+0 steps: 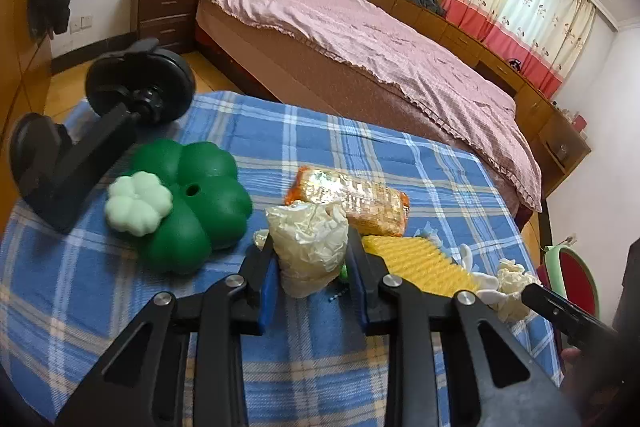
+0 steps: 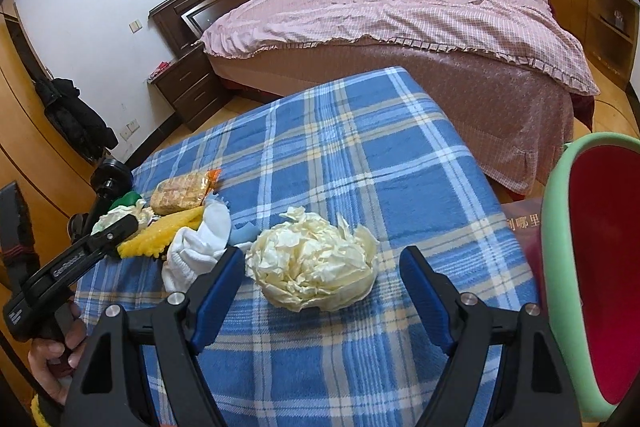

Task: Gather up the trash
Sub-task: 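Grasp the crumpled white plastic bag with the left tool, then grasp the crumpled cream paper ball with the right tool while the left tool holds the bag, then carry both crumpled items over the red bucket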

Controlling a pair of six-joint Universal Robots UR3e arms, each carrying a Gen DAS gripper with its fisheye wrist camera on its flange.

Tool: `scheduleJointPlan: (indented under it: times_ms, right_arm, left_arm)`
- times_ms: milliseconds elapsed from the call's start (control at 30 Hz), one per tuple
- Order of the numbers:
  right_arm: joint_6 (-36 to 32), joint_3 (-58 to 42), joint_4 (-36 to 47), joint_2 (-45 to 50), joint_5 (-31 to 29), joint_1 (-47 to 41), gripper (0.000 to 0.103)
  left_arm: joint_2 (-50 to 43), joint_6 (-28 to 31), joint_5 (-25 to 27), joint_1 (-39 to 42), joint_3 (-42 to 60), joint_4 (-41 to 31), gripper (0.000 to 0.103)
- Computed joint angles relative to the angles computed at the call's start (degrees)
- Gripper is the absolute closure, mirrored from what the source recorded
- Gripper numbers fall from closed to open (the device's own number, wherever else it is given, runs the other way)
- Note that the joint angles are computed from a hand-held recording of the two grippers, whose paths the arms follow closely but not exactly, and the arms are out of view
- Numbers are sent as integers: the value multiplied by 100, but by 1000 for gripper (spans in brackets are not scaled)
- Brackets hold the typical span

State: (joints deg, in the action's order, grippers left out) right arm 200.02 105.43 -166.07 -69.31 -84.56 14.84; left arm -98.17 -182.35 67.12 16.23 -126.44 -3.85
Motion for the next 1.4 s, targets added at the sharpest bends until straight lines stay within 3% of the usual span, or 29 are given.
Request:
scheduleJointPlan:
  times_ms: [167, 433, 767, 967, 1400]
  right_arm:
    - [63, -91, -38, 171, 68, 22, 25]
    - [-44, -111, -146, 254, 222, 137, 49]
    - [70, 715, -489, -567, 126, 165, 53]
    - [227, 1357, -628, -1305, 79, 176, 53]
    - [432, 2400, -589, -2837, 70, 105, 53]
  left_arm:
    - [492, 19, -186, 308, -429, -75, 73]
    - [1520, 319, -482, 791, -1007, -600, 73]
    - [3042, 619, -947, 1340, -1559, -1551, 73]
    - [4150, 909, -1248, 1669, -1688, -2588, 73]
    - [6641, 1854, -2053, 2591, -1504, -5668, 73]
